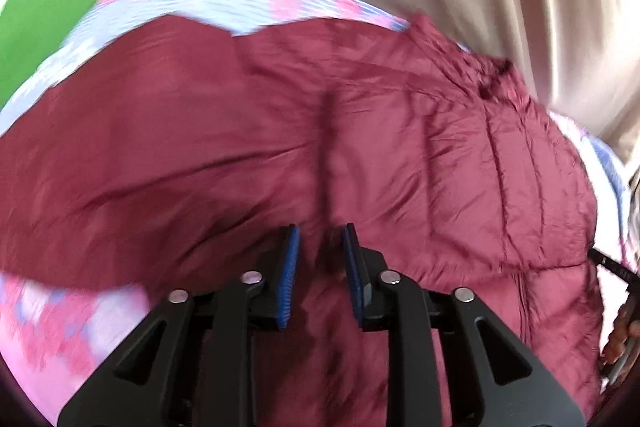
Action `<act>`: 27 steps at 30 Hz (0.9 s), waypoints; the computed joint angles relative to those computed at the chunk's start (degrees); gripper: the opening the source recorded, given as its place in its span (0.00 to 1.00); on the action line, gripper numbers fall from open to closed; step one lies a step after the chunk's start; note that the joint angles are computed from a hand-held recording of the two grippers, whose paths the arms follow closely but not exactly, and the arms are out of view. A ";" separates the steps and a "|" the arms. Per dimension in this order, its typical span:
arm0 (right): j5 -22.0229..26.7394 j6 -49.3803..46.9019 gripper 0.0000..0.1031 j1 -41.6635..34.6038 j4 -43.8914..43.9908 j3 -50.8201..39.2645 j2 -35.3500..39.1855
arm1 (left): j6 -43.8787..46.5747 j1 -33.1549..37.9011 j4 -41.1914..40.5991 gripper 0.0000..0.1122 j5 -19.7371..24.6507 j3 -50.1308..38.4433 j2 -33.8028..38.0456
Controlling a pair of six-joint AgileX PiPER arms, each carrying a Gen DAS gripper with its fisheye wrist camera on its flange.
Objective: Fold large clothes
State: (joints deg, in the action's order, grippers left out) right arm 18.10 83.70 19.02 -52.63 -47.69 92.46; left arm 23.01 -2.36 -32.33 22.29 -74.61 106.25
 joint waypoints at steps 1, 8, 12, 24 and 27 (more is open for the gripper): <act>1.83 3.01 0.21 2.73 -2.56 1.13 -1.59 | 2.50 1.90 -2.86 0.37 0.01 2.14 -1.71; 6.98 19.24 0.32 20.70 -11.02 9.93 -8.41 | 12.94 29.24 -15.57 0.57 7.78 6.44 -6.33; 16.72 26.88 0.38 32.53 -13.87 10.11 -5.66 | 8.66 40.96 -13.55 0.57 12.63 -2.53 0.49; 18.76 33.27 0.53 34.53 -19.45 10.55 -1.80 | 3.96 49.29 -16.33 0.12 21.80 -22.83 17.14; 18.37 33.80 0.54 34.18 -19.64 10.76 -1.78 | 6.46 47.32 -18.14 0.03 19.86 -20.48 13.92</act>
